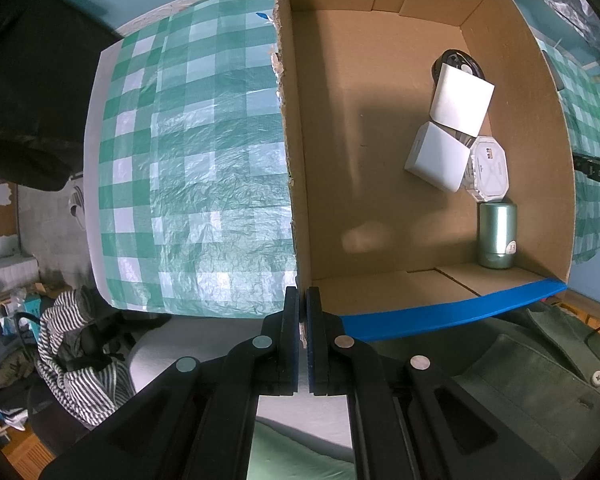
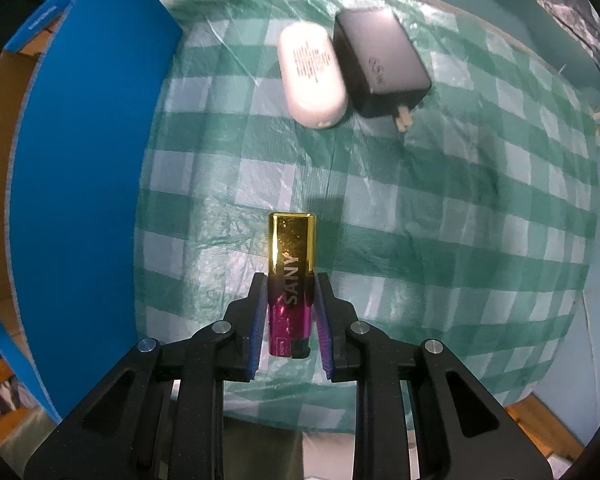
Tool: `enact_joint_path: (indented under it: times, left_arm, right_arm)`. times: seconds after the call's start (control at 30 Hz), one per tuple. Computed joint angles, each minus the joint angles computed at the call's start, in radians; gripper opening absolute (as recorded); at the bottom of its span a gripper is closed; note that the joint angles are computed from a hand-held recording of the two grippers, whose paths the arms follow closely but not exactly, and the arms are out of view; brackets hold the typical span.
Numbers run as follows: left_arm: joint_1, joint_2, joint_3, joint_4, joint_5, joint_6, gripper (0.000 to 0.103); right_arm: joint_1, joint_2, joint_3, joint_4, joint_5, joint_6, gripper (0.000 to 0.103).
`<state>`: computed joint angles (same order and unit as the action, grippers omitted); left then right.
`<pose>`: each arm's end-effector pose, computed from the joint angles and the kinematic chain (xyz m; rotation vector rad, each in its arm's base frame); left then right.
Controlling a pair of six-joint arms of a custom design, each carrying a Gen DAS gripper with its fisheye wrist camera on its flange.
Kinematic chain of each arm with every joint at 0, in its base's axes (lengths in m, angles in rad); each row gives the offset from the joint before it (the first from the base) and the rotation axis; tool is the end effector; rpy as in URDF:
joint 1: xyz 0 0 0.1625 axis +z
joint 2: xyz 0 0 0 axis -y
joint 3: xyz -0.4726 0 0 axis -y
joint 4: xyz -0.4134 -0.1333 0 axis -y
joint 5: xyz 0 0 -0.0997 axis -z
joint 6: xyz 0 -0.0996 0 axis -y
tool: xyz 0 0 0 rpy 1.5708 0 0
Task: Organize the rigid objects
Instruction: 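Carry the gold-pink lighter into the box and open the right gripper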
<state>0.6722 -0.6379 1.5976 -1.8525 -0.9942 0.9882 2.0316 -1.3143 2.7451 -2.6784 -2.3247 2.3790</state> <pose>-0.3856 -0.5467 -0.0222 2.1401 1.2345 0.8982 0.1691 -0.1941 0.1098 -2.0023 -1.6065 0.9399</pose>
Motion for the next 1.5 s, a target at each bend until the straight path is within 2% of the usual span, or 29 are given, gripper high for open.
enact_joint_path:
  times: [0.23, 0.67, 0.9, 1.17, 1.33, 1.5]
  left_arm:
    - [0.0, 0.0, 0.0, 0.001, -0.001, -0.001, 0.003]
    - [0.0, 0.0, 0.001, -0.001, 0.0, 0.0, 0.003]
    - [0.0, 0.0, 0.0, 0.0, 0.0, -0.001, 0.003]
    - [-0.001, 0.002, -0.002, 0.0, 0.0, 0.001, 0.003]
    - [-0.002, 0.003, -0.003, -0.001, -0.001, 0.001, 0.003]
    - [-0.003, 0.004, -0.004, -0.003, -0.001, 0.001, 0.003]
  right_arm:
    - [0.055, -0.111, -0.072, 0.266, -0.017, 0.051, 0.022]
    - [0.137, -0.224, -0.241, 0.684, -0.058, 0.123, 0.022]
    - [0.126, -0.265, -0.318, 0.839, -0.11, 0.075, 0.022]
    - [0.065, -0.287, -0.342, 0.83, -0.161, -0.077, 0.022]
    - [0.024, -0.286, -0.348, 0.773, -0.182, -0.195, 0.022]
    - [-0.024, -0.284, -0.33, 0.665, -0.188, -0.319, 0.022]
